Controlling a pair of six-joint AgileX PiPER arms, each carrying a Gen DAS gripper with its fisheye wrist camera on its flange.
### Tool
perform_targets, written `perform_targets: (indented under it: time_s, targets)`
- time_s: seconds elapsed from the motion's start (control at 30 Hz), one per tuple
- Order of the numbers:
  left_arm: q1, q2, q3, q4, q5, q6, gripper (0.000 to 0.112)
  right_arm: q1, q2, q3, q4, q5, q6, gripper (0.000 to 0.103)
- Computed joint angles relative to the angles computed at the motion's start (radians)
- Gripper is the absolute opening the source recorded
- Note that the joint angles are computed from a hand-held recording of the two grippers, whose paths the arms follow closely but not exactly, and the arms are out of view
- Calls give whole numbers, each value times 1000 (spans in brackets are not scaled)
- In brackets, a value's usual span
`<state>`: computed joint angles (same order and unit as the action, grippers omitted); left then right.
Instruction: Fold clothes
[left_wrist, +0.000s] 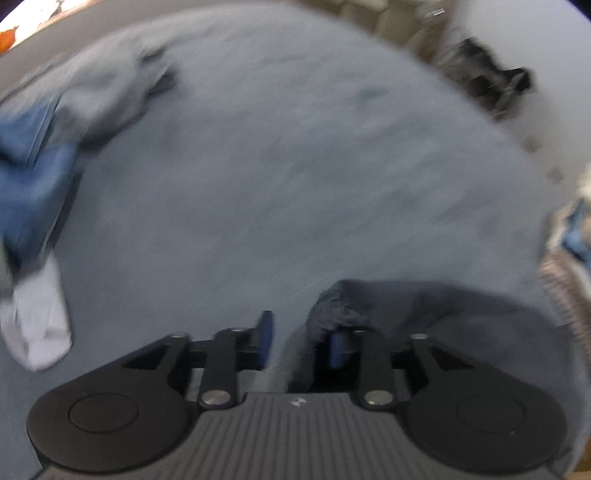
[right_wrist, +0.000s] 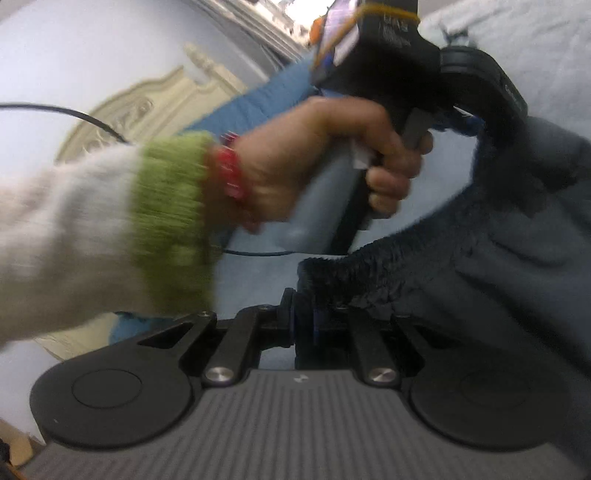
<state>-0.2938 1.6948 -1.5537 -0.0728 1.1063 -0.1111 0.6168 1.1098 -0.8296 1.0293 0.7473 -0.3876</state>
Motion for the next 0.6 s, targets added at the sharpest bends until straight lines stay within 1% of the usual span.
perform_targets:
  time_s: [0.03,0.07,0.1,0.13,0.17,0.23,0.27,0.3,0.33,0.37,0.43,0.47,0.53,0.57,0.6]
  targets:
    - [31,1,36,-8,-10,-3,42,47,52,16,16,-61,-35,9]
    - [67,-1,74,-28,-25,-4,44,92,102,19,-5,-121,-29,11]
    - [102,-11,110,-50,-45,-7,48,125,149,13,-31,-156,-10,12]
    - [135,-26,143,-70,-64,-14,49,134,192,2,-39,-152,-9,18]
    - [158,-50,175,-82,-86,-22,49,145,231,-16,-83,-143,31,28]
    - [185,-117,238,-91,-134,-43,50,169,263,-38,-180,-143,119,38]
    - [205,-161,273,-106,-152,-42,53,174,254,-38,-208,-142,140,43]
    - [234,-216,310,-131,-163,-29,55,175,230,-34,-229,-142,157,44]
    - [268,-268,342,-159,-167,-11,56,169,196,-25,-237,-138,165,48]
    - [306,-317,368,-189,-166,10,59,152,145,-8,-224,-129,156,57]
    - [385,-417,407,-225,-136,35,61,104,45,9,-208,-92,148,69]
    - [433,-465,422,-239,-110,45,63,61,-2,-6,-221,-47,157,74]
    - [534,-569,461,-270,-36,63,64,-30,-40,-95,-261,60,186,79]
    - [596,-619,477,-290,11,79,64,-54,-72,-120,-307,99,229,79]
    - [654,-664,493,-308,65,97,64,-102,-110,-150,-355,167,266,79]
